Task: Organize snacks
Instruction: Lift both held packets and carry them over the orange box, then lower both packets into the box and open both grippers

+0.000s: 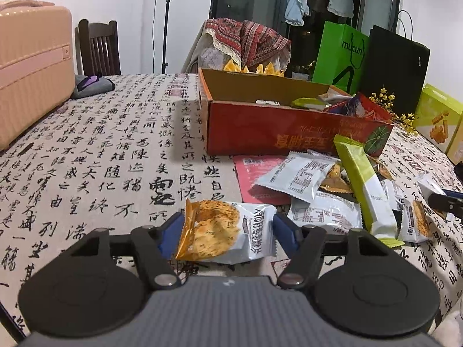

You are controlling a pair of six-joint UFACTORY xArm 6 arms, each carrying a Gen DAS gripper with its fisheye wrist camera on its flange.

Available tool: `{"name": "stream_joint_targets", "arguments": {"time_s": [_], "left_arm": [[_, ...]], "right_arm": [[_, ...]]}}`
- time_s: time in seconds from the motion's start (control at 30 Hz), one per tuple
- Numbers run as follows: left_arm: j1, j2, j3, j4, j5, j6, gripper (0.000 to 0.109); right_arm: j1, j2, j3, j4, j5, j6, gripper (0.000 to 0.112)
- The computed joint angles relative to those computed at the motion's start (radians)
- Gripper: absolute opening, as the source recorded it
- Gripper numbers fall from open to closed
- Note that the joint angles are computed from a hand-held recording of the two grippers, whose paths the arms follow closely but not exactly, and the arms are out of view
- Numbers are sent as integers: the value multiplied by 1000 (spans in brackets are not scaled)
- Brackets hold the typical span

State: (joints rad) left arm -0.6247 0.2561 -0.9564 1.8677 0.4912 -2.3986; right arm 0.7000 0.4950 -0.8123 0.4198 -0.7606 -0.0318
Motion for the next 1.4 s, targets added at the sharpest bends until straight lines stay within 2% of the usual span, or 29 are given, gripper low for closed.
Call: {"name": "stream_joint_targets", "arguments": {"time_s": [0.5,0.93,1.17,1.4], "left_arm": [[-26,-49,-1,7,58,23,66],[-15,-3,-145,61,54,35,67],[5,61,-272,67,34,68,66],[37,164,-437,15,-4,137,66]], "right_arm": [[1,-23,-12,15,-12,-38,44],[-29,-24,-131,15,-2,-95,44],[-57,11,-275,-6,74,-125,44],[-78,104,-503,19,222,-192,44]]}}
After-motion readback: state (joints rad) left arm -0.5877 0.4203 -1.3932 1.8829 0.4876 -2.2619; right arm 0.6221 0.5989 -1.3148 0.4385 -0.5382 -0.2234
